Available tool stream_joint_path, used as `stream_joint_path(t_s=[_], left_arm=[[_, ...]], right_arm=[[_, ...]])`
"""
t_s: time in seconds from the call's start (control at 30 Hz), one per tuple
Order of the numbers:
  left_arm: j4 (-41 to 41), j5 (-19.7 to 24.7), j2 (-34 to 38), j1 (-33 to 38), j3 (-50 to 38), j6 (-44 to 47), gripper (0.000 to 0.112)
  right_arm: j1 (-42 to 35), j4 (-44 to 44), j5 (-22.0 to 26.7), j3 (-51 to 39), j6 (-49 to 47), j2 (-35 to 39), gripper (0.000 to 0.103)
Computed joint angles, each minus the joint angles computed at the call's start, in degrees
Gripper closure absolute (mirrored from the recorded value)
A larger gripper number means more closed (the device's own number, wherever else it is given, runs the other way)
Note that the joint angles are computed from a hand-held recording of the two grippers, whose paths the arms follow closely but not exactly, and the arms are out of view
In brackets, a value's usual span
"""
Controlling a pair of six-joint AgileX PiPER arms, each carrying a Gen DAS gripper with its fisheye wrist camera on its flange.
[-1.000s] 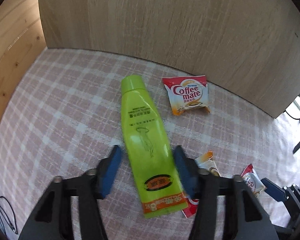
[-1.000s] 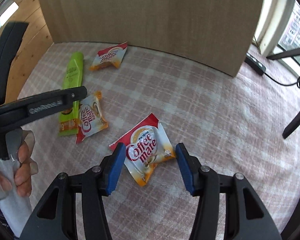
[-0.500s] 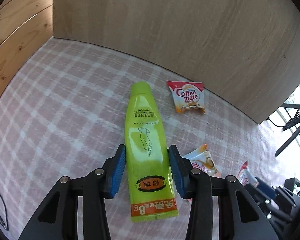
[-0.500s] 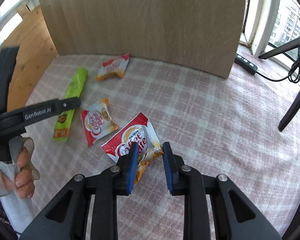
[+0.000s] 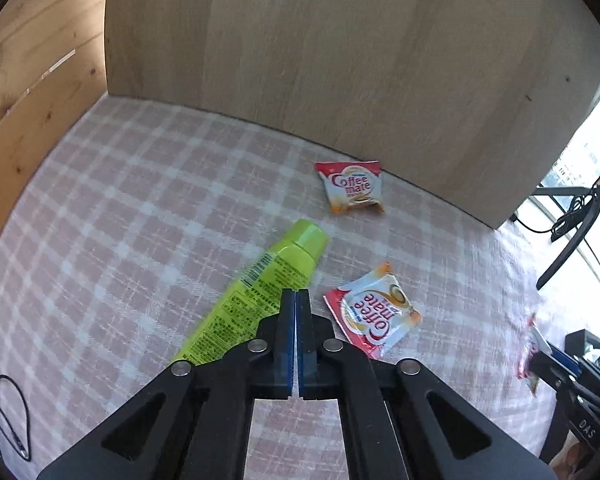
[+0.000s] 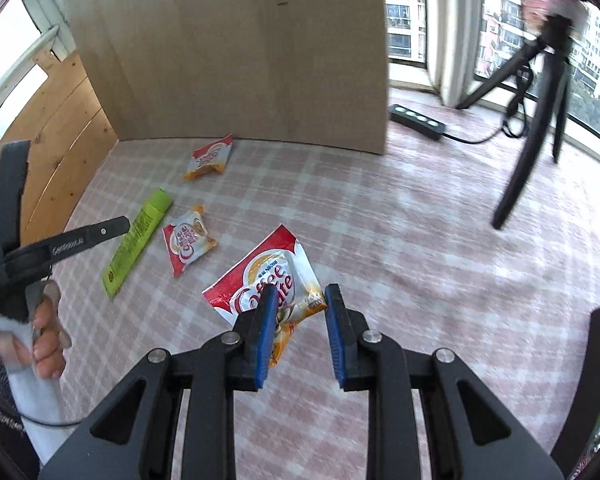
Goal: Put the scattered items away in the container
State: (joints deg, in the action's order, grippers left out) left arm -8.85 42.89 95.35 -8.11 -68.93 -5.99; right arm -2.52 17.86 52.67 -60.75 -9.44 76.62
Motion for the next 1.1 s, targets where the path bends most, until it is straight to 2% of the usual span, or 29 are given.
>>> stream_joint_path(t_s=[0.03,0.07,0.13,0.3,0.33,0.37,0.47,0.57,0.77,0.9,1.1], left_arm=[[0.3,-0.2,-0.1,0.1,0.2,0.4,0.1],[2.0,-0.5,0.3,-0.1,0.1,-0.3,0.079],[5.9,0.0,0.7,-2.5,-0.8,-2.9,0.053],[12.8,0.7,5.3,-5.9,-3.7,-2.0,0.052],[14.7,0.1,6.3,-6.4,-3.9,-3.1,0.054],[16.2,-0.7,7.5,-7.0,-4.4,-4.1,0.066],[18.3,-4.1,9.4,-8.0,-4.7,-4.9,0.071],[16.3,-4.1,9.7,-7.9,-5.7,-2.7,0.073],[9.2,-3.8,0.4,-7.1,-2.8,2.4,0.074],[9.4,-2.8,-7.8,-10.2,-1.0,2.5,0.074],[9.5,2.7,-15.3,-17.4,-4.1,0.9,0.074]], right_arm=[[-0.5,0.0,0.2,0.1,-0.3,-0.1,0.08],[-0.7,-0.1,0.4,0.1,-0.4,-0.1,0.08],[-1.1,-0.4,0.8,0.1,-0.1,-0.3,0.08],[-0.5,-0.5,0.9,0.2,0.9,0.7,0.08],[-0.3,-0.4,0.9,0.2,0.9,0.9,0.08],[-0.1,-0.5,0.9,0.1,1.0,1.1,0.08],[0.5,-1.1,0.5,0.0,1.6,1.7,0.08],[0.5,-1.3,0.0,0.2,1.7,1.9,0.08],[-2.0,-0.1,0.7,1.0,0.6,-0.9,0.08],[-4.9,0.7,2.0,1.3,-1.0,-4.8,0.08],[-14.4,4.5,7.8,1.1,-6.7,-11.7,0.08]])
